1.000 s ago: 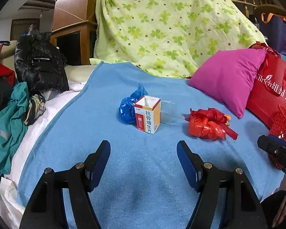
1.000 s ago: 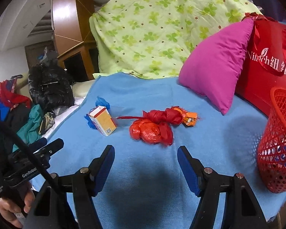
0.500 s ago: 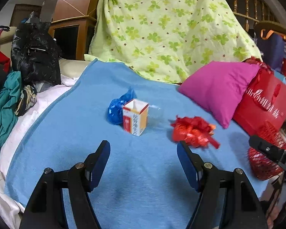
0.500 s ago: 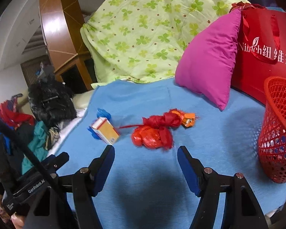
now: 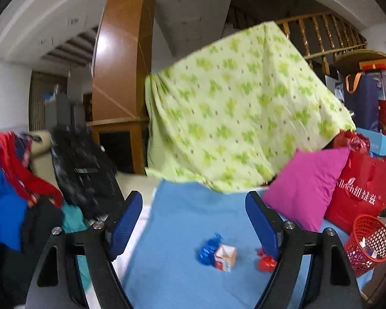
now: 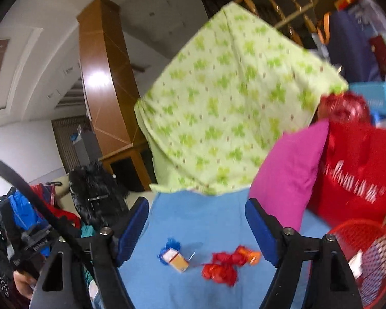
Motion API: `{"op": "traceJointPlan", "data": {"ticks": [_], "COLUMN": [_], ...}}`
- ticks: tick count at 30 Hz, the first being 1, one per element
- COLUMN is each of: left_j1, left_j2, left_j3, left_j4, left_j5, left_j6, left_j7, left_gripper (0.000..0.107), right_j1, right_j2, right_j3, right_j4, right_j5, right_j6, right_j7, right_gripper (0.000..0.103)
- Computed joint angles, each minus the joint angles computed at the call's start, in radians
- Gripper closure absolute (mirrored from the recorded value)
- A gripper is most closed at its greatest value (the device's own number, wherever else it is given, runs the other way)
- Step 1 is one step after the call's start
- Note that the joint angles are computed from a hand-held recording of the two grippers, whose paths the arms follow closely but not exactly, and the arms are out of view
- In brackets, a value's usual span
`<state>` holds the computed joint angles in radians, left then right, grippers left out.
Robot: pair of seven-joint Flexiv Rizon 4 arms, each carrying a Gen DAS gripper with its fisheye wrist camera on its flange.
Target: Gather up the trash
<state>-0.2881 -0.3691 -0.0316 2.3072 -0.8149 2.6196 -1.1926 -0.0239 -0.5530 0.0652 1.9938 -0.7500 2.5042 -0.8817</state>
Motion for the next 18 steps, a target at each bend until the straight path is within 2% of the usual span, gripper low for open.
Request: {"op": "traceJointPlan", "data": {"ticks": [3, 5, 8, 9, 12, 18], "left_j1": [-0.019, -0.007, 0.021, 0.030, 0.039, 0.037], "left_j2": [-0.011, -0.034, -0.085, -0.111, -0.180, -0.293], "left_j3": [0.006, 0.001, -0.010, -0.015, -0.006, 0.028], "left_j4": [0.020, 0.020, 0.003, -0.016, -0.071, -0.167], "left_j5": [-0.033, -0.027, -0.034, -0.049, -0.052, -0.029], "left_j6": [0.071, 0.074, -0.008, -0.063, -0.151, -0.254], "left_j7": [0.016, -0.005, -0.034, -0.032, -0.038, -0.019], "left_gripper": [0.014, 0.013, 0.013, 0.013, 0.013, 0.013], "right_j1": [-0.016, -0.017, -0.023, -0.028, -0.043, -0.039], "right_j2": [-0.013, -0.048, -0.119, -0.137, -0.219, -0.357], "right_j3": [0.000, -0.005, -0.015, -0.018, -0.018, -0.038], "right_j4": [0.025, 0.023, -0.013, -0.029, -0.107, -0.276], "right_j5": [-0.004, -0.026, -0.108, -0.135, -0.235, -0.372], "right_j6": [0.055, 0.057, 0.027, 0.012, -0.033, -0.133], "right_j7": [-0.011, -0.005, 0.021, 0.038, 0.122, 0.262], "right_gripper": [0.017, 0.017, 0.017, 0.017, 0.017, 0.017]}}
